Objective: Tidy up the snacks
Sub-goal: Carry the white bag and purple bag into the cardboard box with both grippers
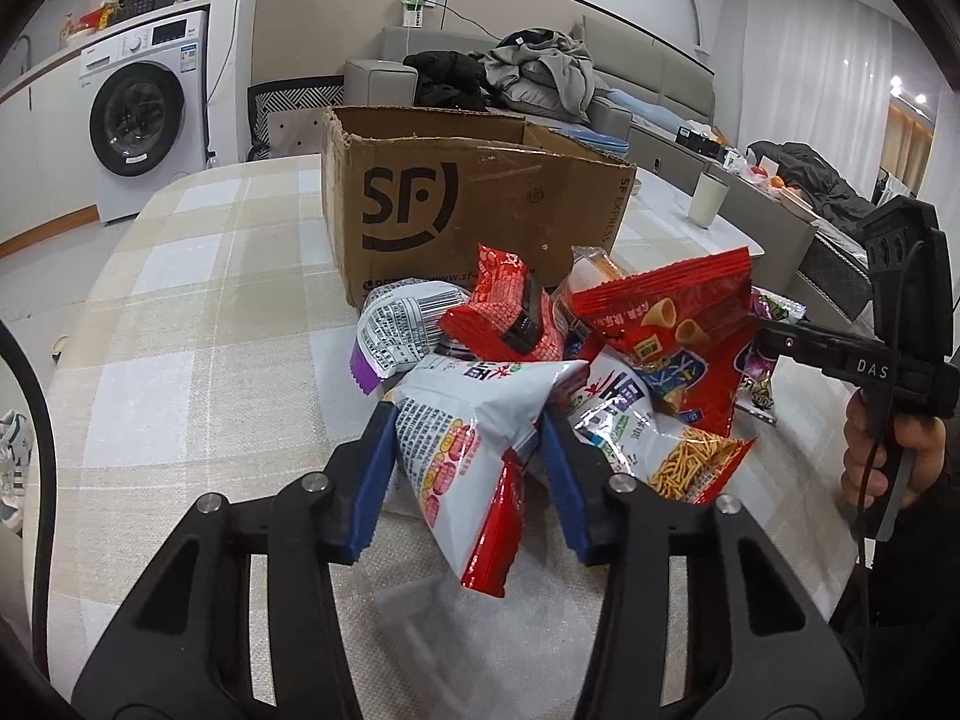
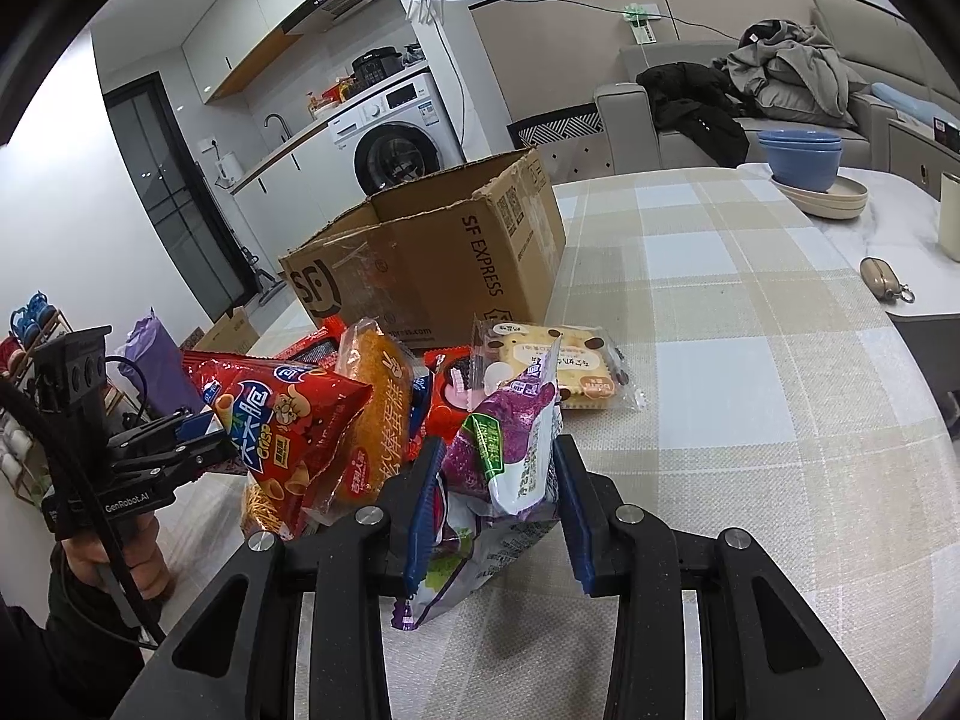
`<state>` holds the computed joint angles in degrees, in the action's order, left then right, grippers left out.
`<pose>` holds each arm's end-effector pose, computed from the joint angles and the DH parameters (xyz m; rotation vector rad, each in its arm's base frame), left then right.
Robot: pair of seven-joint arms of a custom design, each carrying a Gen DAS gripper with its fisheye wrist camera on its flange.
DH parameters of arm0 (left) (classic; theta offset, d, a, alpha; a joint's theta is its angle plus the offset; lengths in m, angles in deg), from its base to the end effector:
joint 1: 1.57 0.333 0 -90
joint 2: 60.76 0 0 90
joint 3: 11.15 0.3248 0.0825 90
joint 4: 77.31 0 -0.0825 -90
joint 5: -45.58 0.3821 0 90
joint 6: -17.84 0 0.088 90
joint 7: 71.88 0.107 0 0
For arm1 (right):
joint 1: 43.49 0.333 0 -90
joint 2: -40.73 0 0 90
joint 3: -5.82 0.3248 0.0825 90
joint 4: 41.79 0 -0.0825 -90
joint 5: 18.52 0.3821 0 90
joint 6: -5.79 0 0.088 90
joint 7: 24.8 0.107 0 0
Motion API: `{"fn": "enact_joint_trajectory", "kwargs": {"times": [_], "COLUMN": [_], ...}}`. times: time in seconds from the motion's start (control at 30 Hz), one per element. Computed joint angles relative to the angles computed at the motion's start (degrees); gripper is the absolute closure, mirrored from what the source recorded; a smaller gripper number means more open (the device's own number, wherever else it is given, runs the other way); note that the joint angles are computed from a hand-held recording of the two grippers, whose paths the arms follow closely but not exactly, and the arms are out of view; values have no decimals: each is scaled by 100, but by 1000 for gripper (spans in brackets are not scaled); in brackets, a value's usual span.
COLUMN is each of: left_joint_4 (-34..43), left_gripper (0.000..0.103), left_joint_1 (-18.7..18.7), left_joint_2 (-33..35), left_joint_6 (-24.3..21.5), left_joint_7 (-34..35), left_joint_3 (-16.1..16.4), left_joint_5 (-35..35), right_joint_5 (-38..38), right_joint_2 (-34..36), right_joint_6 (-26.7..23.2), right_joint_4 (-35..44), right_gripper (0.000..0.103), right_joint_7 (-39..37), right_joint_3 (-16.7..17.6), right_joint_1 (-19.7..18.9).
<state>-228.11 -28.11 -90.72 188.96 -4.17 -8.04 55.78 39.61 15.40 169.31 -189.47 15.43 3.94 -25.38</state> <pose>0.3792 -0.1754 0.5289 -1.6293 1.9475 -1.0638 0.4218 0.0742 0.4822 -1.8108 1.3864 -0.3188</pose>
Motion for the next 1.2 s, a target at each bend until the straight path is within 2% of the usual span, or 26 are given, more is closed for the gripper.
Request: {"fn": "enact_joint_trajectory", "kwargs": {"times": [0.1, 0.2, 0.23, 0.27, 0.33, 0.47, 0.5, 0.53, 0.67, 0.77, 1.2], "left_joint_4": [-19, 0, 24, 66, 99, 111, 109, 109, 154, 136, -315], "left_gripper": [56, 34, 23, 23, 23, 23, 25, 32, 46, 52, 56], "left_joint_1": [-101, 58, 183, 222, 52, -76, -116, -168, 131, 217, 248], "left_joint_2": [-77, -20, 11, 47, 113, 184, 181, 199, 260, 243, -411], "left_joint_6": [-98, -183, -244, -345, -370, -317, -308, -270, -285, -258, -135], "left_joint_7": [145, 56, -48, -98, 53, 257, 317, 397, 300, 233, -262], "left_joint_3": [106, -8, -124, -156, 27, 172, 205, 250, -69, -169, -176], "left_joint_5": [-44, -50, -15, -25, -197, -460, -521, -578, -411, -316, -61], "right_joint_5": [-11, 8, 12, 15, 18, -5, -8, -7, 3, 41, 216], "right_joint_2": [-25, -43, -39, -46, -52, -36, -28, -28, -28, -38, -300], "right_joint_6": [0, -8, -9, -20, -31, -67, -70, -71, -66, -66, 37], "right_joint_4": [-8, -15, -11, -13, -15, -6, 0, 0, 0, 4, -73], "right_gripper": [67, 67, 67, 67, 67, 67, 67, 67, 67, 67, 67], "right_joint_7": [10, -16, -24, -32, -45, -24, -23, -23, -38, -86, -256], "right_joint_3": [0, -22, -23, -27, -30, -24, -23, -22, -21, -42, -65], "right_joint_1": [-1, 12, 15, 17, 17, -6, -10, -12, -11, 4, 74]}}
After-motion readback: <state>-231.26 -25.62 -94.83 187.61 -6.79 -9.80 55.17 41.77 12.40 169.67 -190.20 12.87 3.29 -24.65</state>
